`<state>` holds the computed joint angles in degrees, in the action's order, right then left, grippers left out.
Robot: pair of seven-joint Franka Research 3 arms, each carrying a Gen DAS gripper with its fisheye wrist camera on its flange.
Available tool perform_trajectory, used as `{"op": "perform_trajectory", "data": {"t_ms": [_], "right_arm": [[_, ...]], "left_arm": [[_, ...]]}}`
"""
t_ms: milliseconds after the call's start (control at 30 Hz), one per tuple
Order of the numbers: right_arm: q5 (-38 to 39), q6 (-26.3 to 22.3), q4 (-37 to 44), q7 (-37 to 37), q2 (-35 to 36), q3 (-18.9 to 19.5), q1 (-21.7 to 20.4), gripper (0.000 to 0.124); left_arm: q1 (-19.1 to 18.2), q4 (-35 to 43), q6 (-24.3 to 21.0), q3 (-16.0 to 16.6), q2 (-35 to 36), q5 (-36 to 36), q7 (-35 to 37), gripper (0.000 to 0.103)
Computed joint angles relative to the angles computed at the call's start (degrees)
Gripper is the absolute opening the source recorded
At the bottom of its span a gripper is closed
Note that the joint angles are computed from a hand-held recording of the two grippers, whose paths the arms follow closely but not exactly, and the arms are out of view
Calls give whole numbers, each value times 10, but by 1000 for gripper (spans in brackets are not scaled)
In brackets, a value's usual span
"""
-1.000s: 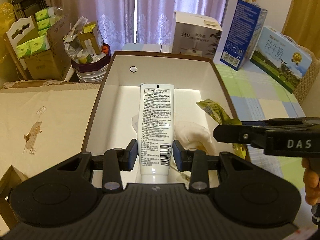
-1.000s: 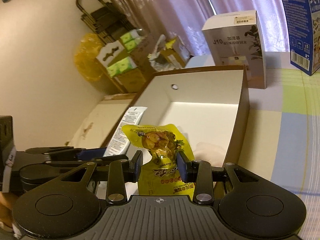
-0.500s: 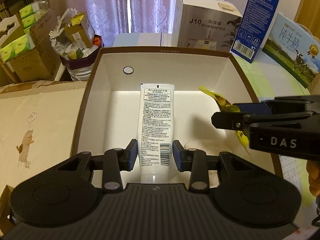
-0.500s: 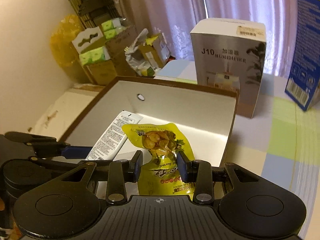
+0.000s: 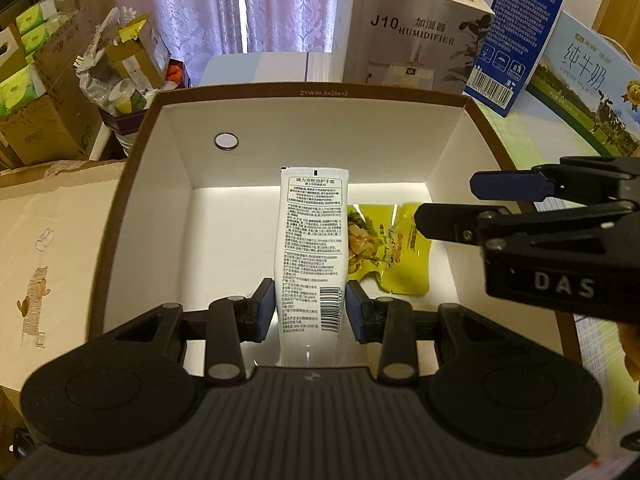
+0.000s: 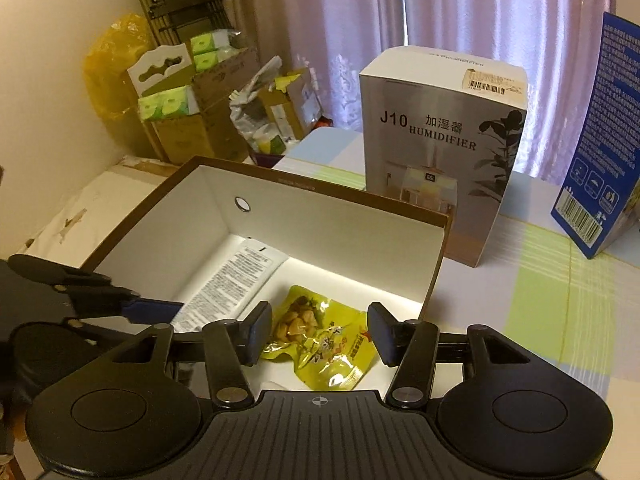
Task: Organize objects
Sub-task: 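Open both grippers to drop the toothpaste and snack packet into the box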
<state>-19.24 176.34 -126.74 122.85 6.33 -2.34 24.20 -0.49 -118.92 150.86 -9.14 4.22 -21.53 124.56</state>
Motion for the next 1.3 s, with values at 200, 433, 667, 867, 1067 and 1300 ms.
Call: {"op": "perform_trajectory", "data": {"t_ms": [200,433,667,867,1067,1300], "right_arm": [[56,17,-27,-39,-23,27,-20,53],[149,35,-71,-109,-64,64,-34,56],[143,38,-105,-87,-102,107,-64,58],[140,41,-138,-66,-142,150,-97,61],[165,37,-171,-63,-188,182,-114,62],[205,26,-214,-66,-250,199,-105,63]], "left_arm": [[3,0,3,-3,0,-22,12,34],[-1,-20,14,7,-28,-24,13,60],[-12,-60,16,29,-80,-32,18,76],[-31,-104,27,54,-134,-40,20,84],[-53,-145,26,83,-191,-46,20,87],[-79,-199,22,111,-259,-40,15,93]]}}
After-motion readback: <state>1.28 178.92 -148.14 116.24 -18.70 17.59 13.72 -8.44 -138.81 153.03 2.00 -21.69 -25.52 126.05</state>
